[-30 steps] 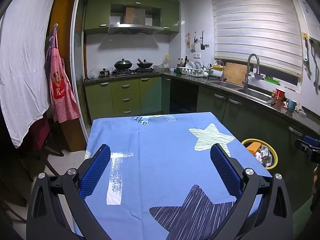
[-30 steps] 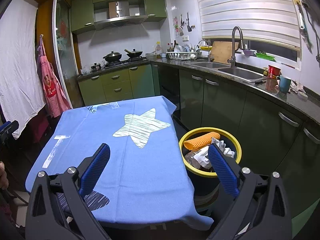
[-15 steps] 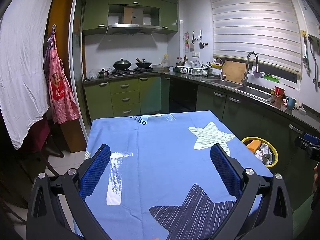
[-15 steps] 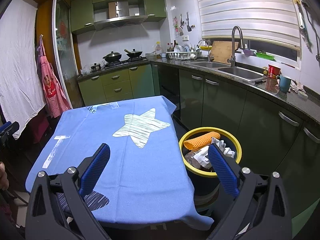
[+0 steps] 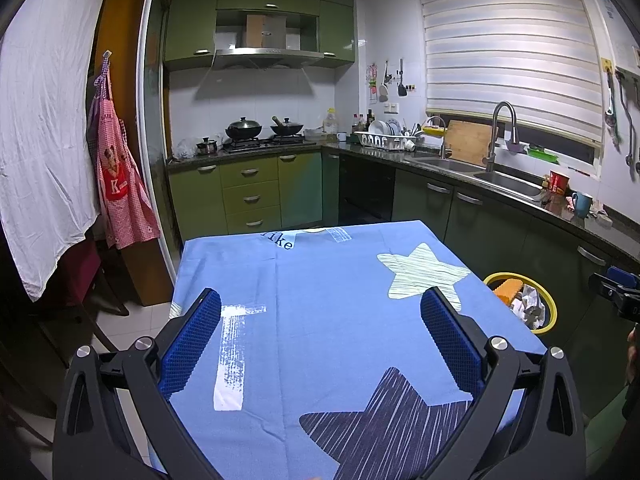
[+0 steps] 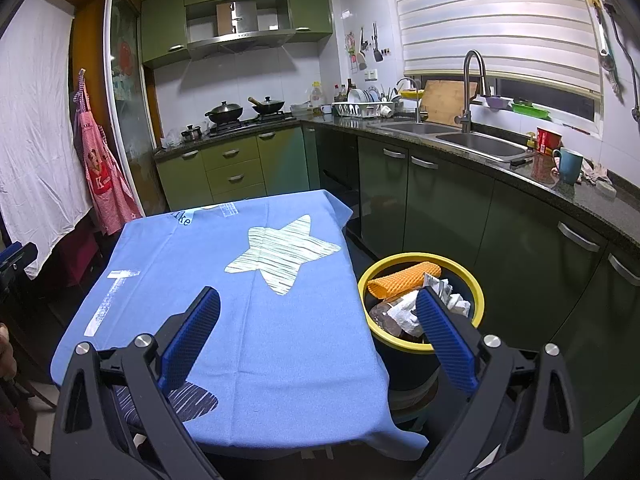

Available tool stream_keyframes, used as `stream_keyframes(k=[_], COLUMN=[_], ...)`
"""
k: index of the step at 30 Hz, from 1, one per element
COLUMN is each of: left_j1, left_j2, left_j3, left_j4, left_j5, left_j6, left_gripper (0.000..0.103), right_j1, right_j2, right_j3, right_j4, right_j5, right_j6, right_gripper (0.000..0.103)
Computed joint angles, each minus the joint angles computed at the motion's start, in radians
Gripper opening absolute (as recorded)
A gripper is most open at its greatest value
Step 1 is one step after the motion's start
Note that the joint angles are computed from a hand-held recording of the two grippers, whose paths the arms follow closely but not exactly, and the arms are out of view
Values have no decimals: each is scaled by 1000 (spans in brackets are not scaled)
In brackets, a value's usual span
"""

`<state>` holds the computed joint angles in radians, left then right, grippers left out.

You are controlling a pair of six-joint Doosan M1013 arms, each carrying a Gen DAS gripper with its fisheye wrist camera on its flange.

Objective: Collect trash

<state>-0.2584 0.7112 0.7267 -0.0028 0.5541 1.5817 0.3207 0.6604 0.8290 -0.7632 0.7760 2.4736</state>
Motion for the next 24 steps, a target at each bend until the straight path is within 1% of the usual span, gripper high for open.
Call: stream_keyframes(k=[24], left_j1=[1], left_j2=[8], left_j3=[-16], left_j4=[-4], left_j5=[16], left_j6=[15], left_gripper=[98], right_j1=[1], right_j2=[2], right_j3=[-1], right_j4=[2], right_j5=[3], right_j6=[2], right_gripper=[94])
